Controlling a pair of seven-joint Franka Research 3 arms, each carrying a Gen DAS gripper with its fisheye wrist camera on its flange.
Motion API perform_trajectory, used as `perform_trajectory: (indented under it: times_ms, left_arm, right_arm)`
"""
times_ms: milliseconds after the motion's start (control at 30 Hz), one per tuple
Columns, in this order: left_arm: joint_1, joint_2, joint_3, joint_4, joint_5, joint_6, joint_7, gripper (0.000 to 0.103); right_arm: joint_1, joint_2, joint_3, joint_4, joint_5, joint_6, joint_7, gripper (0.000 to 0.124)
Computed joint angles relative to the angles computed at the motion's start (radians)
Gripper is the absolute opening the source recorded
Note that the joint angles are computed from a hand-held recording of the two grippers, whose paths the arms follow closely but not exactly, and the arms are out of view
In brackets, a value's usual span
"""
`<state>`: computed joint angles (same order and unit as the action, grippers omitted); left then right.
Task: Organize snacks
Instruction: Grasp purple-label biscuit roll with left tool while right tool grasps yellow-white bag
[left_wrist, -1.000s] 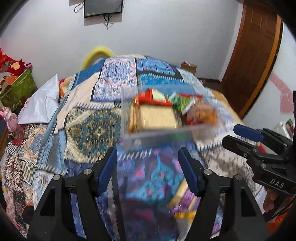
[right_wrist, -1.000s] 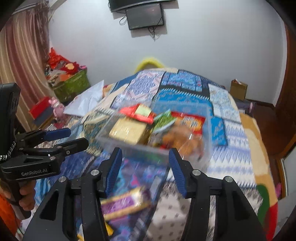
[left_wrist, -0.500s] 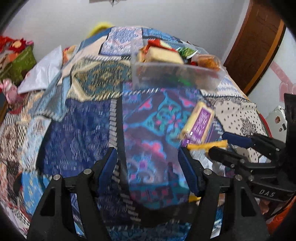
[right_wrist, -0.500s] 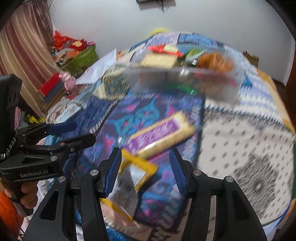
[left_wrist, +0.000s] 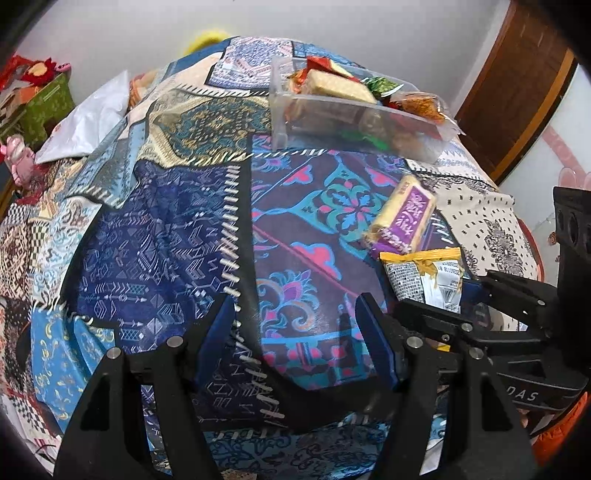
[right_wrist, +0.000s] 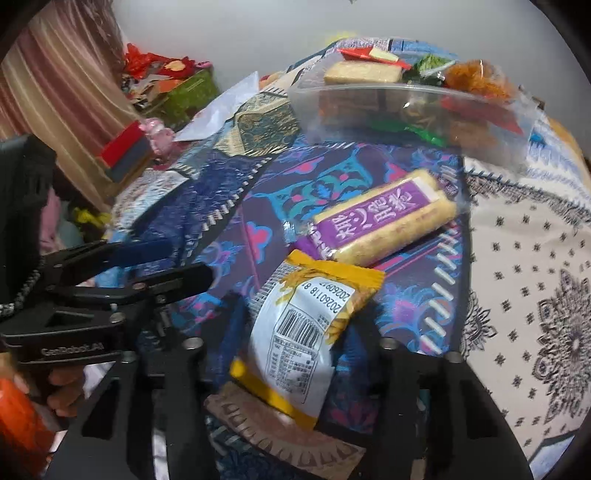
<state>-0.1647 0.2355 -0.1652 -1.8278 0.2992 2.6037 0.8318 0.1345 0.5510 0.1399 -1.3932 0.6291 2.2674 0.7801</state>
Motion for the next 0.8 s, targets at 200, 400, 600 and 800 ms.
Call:
perform_trajectory:
  times_ms: [200, 400, 600, 800]
  left_arm:
    - [-0.010, 0.049, -0.009, 0.081, -0.002, -0.007, 0.044, 0.068]
    - [-0.033, 0.151, -0.015, 0.235, -0.008, -0.047, 0.103, 0.068]
    - [-0.063, 0.292, -0.019, 0.442, -0.031, -0.128, 0.181, 0.068]
    - [-0.092, 0.464, -0.008, 0.694, -0.064, -0.264, 0.240, 0.068]
  right_arm:
    - [-0.015, -0.041, -0.001, -0.054, 0.023, 0.049, -0.045, 0.036]
    - [-0.044, -0.048, -0.016, -0.040, 0.057, 0.103, -0.042, 0.036]
    - [-0.075, -0.011, -0.028, 0.030, 0.051, 0.135, 0.009, 0.036]
    - [-0.095, 0.030, -0.024, 0.095, 0.031, 0.135, 0.056, 0.036]
